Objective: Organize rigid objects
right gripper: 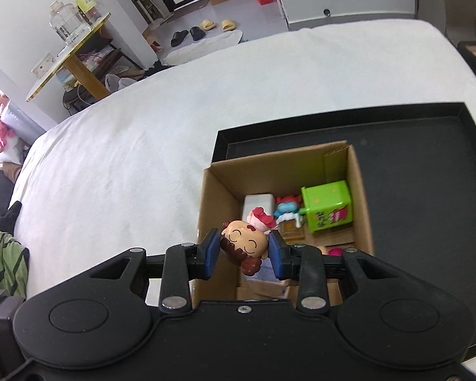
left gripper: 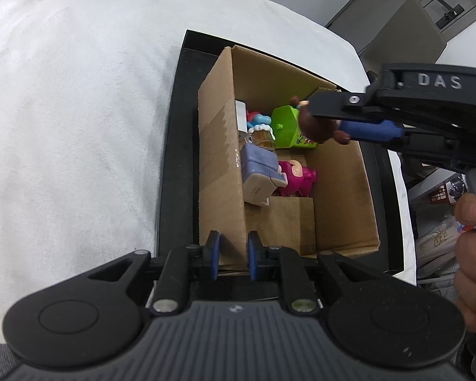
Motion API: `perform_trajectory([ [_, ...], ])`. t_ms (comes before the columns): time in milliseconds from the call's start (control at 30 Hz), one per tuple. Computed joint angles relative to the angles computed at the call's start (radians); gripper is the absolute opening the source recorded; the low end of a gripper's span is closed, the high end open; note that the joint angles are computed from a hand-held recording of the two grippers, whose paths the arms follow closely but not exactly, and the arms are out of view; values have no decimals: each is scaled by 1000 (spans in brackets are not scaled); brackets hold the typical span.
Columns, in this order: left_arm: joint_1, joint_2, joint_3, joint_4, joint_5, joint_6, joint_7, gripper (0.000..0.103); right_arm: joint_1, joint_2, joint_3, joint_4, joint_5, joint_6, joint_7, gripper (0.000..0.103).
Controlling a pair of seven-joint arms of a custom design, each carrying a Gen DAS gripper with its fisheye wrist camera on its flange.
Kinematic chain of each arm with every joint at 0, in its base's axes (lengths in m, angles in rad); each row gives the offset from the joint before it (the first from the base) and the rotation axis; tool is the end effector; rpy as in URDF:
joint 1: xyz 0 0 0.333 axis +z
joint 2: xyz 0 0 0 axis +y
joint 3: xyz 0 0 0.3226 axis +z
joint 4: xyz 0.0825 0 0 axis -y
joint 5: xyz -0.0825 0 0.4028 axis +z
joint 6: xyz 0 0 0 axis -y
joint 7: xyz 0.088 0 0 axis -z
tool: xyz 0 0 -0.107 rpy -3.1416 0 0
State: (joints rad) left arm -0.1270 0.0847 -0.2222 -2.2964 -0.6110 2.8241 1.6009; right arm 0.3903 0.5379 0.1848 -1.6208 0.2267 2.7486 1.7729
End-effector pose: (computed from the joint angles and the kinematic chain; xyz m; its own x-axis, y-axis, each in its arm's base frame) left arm 0.5416 -0.1658 0.3479 0.0851 -0.9116 0.4022 -0.9225 -0.2246 -0.3138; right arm 0.6455 0.3798 0.3768 0.2180 -0.8999 -0.3777 -0.8905 -0.0250 -0.4542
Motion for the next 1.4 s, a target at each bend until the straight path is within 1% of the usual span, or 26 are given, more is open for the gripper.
perform_trajectory([
  [167, 0, 0, 0, 0, -5, 0, 4, 16, -23, 18, 41, 14, 57, -15, -29, 34],
  [233, 0, 1, 0, 0, -5, 0, 4, 16, -22, 15, 41, 9, 70, -15, -29, 40],
  [300, 0, 0, 0, -2, -2, 5, 1, 16, -39, 7, 60, -4, 102, -8, -55, 41],
  [333, 2, 1, -2, -1, -18, 3, 15, 16, -44, 0, 64, -14, 112, -5, -66, 41],
  [367, -1, 1, 1, -1, 0, 6, -1, 16, -45, -10, 63, -24, 118, -1, -72, 41],
  [467, -1, 4, -1, 1, -1, 5, 0, 16, -53, -37, 62, -58, 140, 13, -89, 44],
  [667, 1, 2, 3, 4, 15, -7, -23, 16, -59, -92, 50, -128, 164, 39, -94, 48],
  [767, 4, -4, 3, 8, 1, -22, -30, 16, -58, -122, 38, -168, 164, 59, -85, 53],
  [800, 3, -8, 7, 6, 8, -20, -50, 16, -59, -135, 35, -188, 166, 70, -83, 56],
  [833, 0, -10, 10, 4, 26, -15, -68, 16, -61, -145, 33, -202, 167, 78, -81, 56],
  [933, -1, -23, 9, -2, 13, -6, -63, 16, -73, -181, 37, -252, 182, 99, -91, 58],
  [1067, -11, -47, 16, -14, 65, 2, -108, 16, -64, -233, 14, -316, 159, 131, -77, 64],
  [1133, -18, -63, 19, -22, 90, 4, -130, 16, -61, -256, 5, -344, 148, 146, -66, 71],
  [1200, -25, -81, 22, -27, 117, 1, -150, 16, -50, -281, -13, -373, 123, 158, -38, 75],
  [1267, -32, -101, 24, -33, 119, 5, -148, 17, -49, -302, -19, -398, 106, 172, -26, 75],
  [1333, -38, -121, 28, -37, 156, 1, -171, 18, -49, -319, -21, -416, 98, 177, -17, 79],
  [1400, -44, -140, 31, -40, 182, -4, -192, 20, -37, -337, -37, -436, 62, 189, 12, 82],
])
